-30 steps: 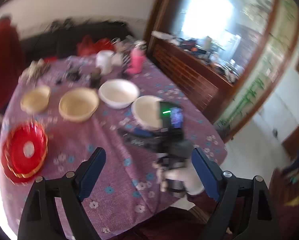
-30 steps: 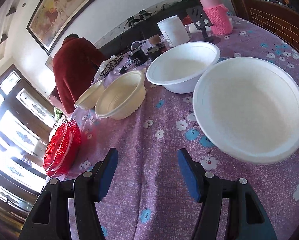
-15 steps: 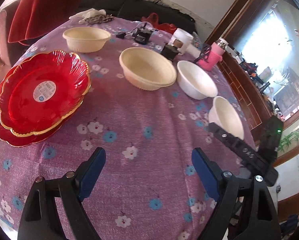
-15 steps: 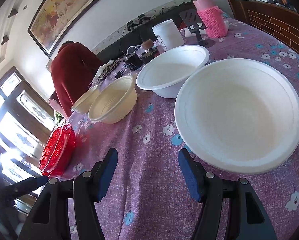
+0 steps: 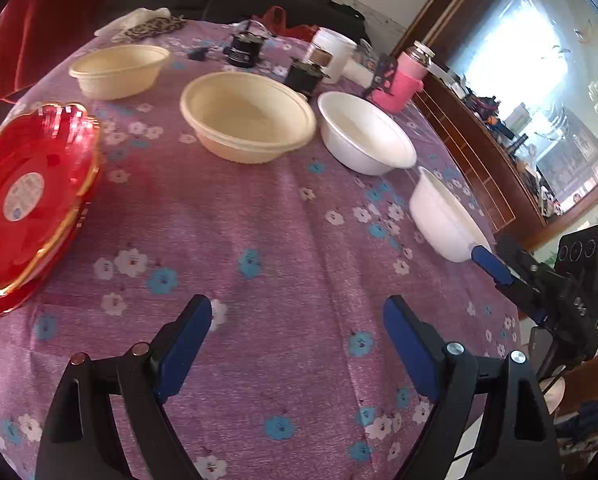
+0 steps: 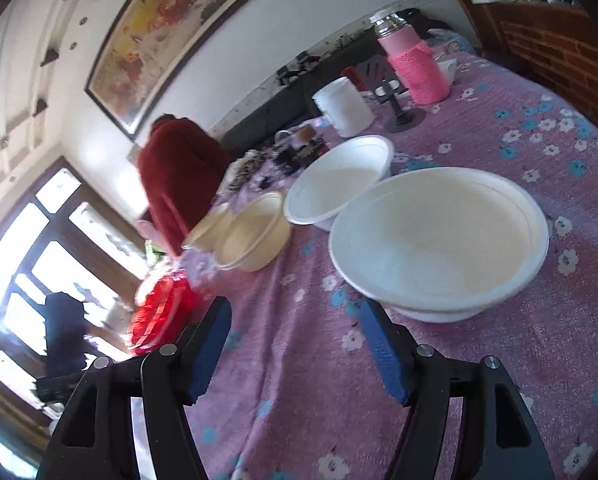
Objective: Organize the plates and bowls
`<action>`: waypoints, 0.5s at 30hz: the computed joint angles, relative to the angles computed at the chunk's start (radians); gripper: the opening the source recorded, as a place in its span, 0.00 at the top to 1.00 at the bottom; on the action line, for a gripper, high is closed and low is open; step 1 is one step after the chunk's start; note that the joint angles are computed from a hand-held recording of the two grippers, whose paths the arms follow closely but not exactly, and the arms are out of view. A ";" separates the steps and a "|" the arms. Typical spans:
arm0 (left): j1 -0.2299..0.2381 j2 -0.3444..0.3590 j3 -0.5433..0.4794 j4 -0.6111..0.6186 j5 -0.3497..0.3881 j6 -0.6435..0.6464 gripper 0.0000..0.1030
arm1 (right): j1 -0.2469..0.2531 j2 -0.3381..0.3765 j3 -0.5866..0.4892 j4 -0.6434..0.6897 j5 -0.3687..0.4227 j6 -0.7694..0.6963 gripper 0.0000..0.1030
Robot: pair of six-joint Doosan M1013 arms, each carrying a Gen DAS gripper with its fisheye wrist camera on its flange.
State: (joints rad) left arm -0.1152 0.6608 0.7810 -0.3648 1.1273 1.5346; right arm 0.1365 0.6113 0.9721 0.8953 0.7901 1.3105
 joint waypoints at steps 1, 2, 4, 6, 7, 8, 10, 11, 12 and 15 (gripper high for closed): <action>-0.002 0.006 -0.010 -0.004 0.009 0.003 0.16 | -0.009 -0.008 0.013 0.041 0.009 -0.031 0.30; -0.005 0.015 -0.025 -0.010 0.022 0.007 0.16 | -0.015 -0.017 0.028 0.062 0.006 -0.048 0.30; -0.012 0.032 -0.057 -0.006 0.044 0.008 0.16 | -0.025 -0.039 0.059 0.039 -0.032 -0.034 0.27; -0.026 0.056 -0.108 0.011 0.073 0.010 0.16 | -0.029 -0.059 0.081 -0.052 -0.094 0.039 0.22; -0.035 0.073 -0.142 0.018 0.089 0.016 0.16 | -0.030 -0.061 0.082 -0.109 -0.109 0.092 0.22; -0.043 0.087 -0.172 0.025 0.101 0.022 0.16 | -0.032 -0.060 0.078 -0.174 -0.120 0.160 0.22; -0.058 0.114 -0.227 0.037 0.122 0.026 0.16 | -0.037 -0.055 0.072 -0.243 -0.132 0.243 0.22; -0.068 0.140 -0.276 0.042 0.145 0.024 0.16 | -0.039 -0.050 0.065 -0.280 -0.132 0.284 0.22; -0.074 0.161 -0.315 0.046 0.163 0.017 0.16 | -0.039 -0.045 0.057 -0.313 -0.130 0.319 0.22; -0.094 0.237 -0.453 0.058 0.231 -0.005 0.16 | -0.045 -0.026 0.036 -0.324 -0.122 0.356 0.22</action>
State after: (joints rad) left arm -0.2097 0.8978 0.3283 -0.3067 1.3585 1.5296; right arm 0.0917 0.5851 1.0081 0.5711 0.6686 1.6667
